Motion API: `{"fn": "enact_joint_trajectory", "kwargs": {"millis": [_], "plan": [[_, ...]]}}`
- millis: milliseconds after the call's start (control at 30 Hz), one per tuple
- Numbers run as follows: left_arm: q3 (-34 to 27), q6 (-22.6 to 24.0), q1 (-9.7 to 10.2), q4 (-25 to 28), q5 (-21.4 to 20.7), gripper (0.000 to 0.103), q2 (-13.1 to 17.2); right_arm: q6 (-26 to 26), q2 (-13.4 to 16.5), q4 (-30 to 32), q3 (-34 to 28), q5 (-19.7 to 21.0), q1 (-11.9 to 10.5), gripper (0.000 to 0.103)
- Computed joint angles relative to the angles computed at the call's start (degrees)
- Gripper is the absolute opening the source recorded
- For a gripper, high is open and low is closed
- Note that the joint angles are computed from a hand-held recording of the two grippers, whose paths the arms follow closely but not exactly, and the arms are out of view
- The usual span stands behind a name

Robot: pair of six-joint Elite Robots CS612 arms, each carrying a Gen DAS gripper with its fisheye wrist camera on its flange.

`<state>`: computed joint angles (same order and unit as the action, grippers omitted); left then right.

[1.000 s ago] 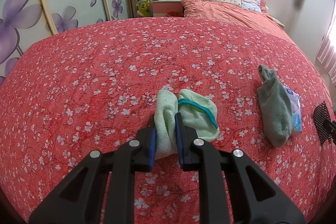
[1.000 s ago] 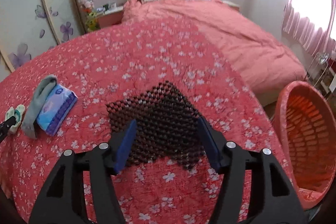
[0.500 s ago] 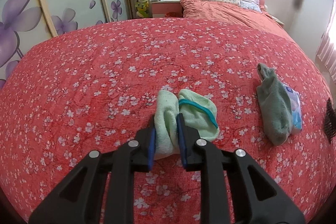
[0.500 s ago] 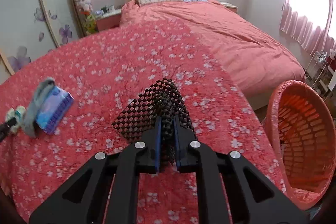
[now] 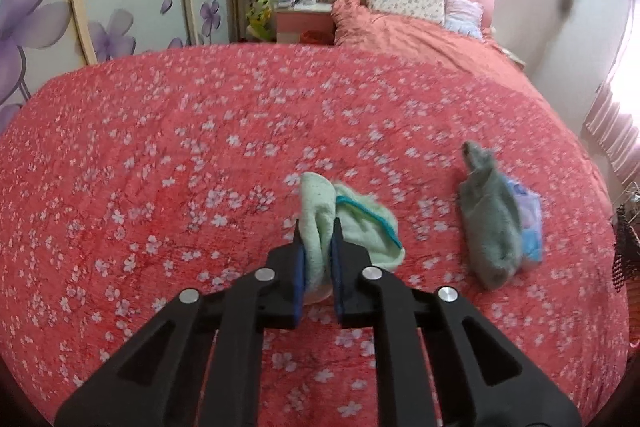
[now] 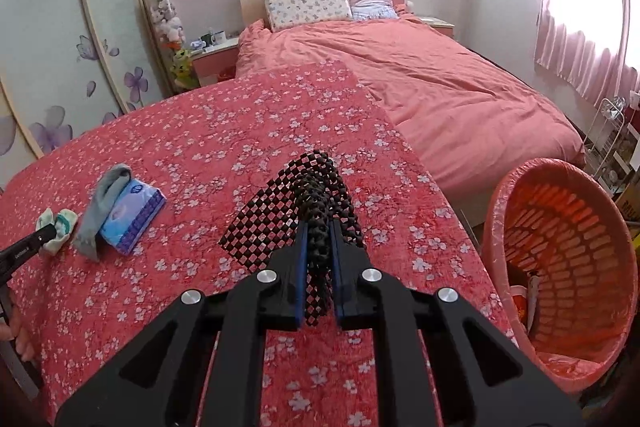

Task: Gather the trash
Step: 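Carry the towel with the left tool while the right tool carries the mesh pad to the basket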

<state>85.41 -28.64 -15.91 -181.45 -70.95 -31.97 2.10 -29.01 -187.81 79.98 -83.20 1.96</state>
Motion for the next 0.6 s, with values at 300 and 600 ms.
{"fn": "enact_joint_trajectory", "kwargs": {"millis": [300,600], "plan": [[3.29,4.28,-2.12,-7.41,1.09,0.011,-3.04,2.27,-2.38,-7.08,4.05,2.76,-1.4,0.011],[4.7,7.2,-5.32,-12.22,-1.48,0.011,-5.47,3.89,-4.89,-16.61,9.21,2.27,-2.88,0.011]]}}
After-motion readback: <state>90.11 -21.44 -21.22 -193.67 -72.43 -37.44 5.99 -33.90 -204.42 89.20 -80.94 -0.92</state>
